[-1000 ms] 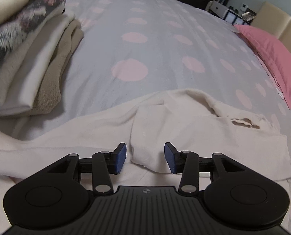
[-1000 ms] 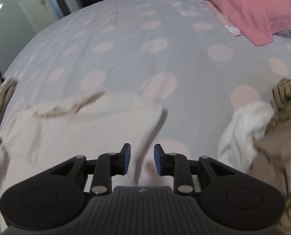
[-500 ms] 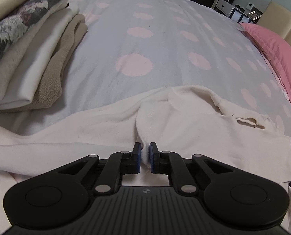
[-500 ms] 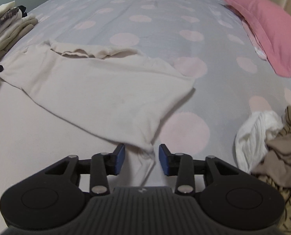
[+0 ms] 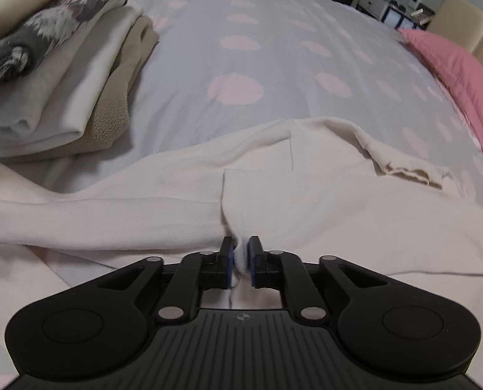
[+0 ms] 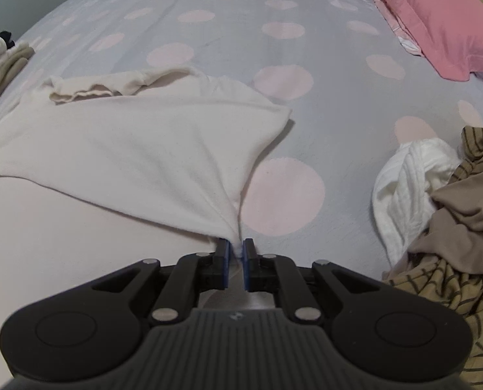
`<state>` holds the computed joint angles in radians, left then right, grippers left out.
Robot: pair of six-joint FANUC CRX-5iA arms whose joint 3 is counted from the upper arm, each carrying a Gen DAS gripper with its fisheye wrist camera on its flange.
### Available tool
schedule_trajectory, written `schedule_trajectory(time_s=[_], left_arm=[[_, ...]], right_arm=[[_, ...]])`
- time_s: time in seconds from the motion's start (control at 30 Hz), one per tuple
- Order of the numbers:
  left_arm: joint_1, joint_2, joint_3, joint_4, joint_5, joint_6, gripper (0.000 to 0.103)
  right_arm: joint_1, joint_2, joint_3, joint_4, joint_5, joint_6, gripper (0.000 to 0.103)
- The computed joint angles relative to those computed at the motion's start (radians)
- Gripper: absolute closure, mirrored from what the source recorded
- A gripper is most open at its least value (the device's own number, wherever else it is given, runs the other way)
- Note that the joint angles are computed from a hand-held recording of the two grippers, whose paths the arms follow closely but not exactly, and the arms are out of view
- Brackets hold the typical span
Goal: Fold clothes
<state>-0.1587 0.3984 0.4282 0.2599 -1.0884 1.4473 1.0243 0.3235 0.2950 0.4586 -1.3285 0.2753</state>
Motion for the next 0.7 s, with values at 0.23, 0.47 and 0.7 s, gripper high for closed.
schedule_trajectory(time_s=[0.23,0.47,0.7], left_arm=[[0.051,-0.083,-0.044,0.012,-0.002,-0.051,0.084],[0.129,-0.206,-0.108,-0.046,-0.046,-0.035,0.07],[0.148,-0.272,-0.224,-0.012,-0.032,-0.037,0.055]], right_arm=[[0.035,-0.011,0.034,0.022,-0.036,-0.041,0.064],[0.093,-0.004,0.069,0.058,-0.014,-0.121,0.048],[0.13,0.017,0.088,0.026,0.026,-0.182,0.046]])
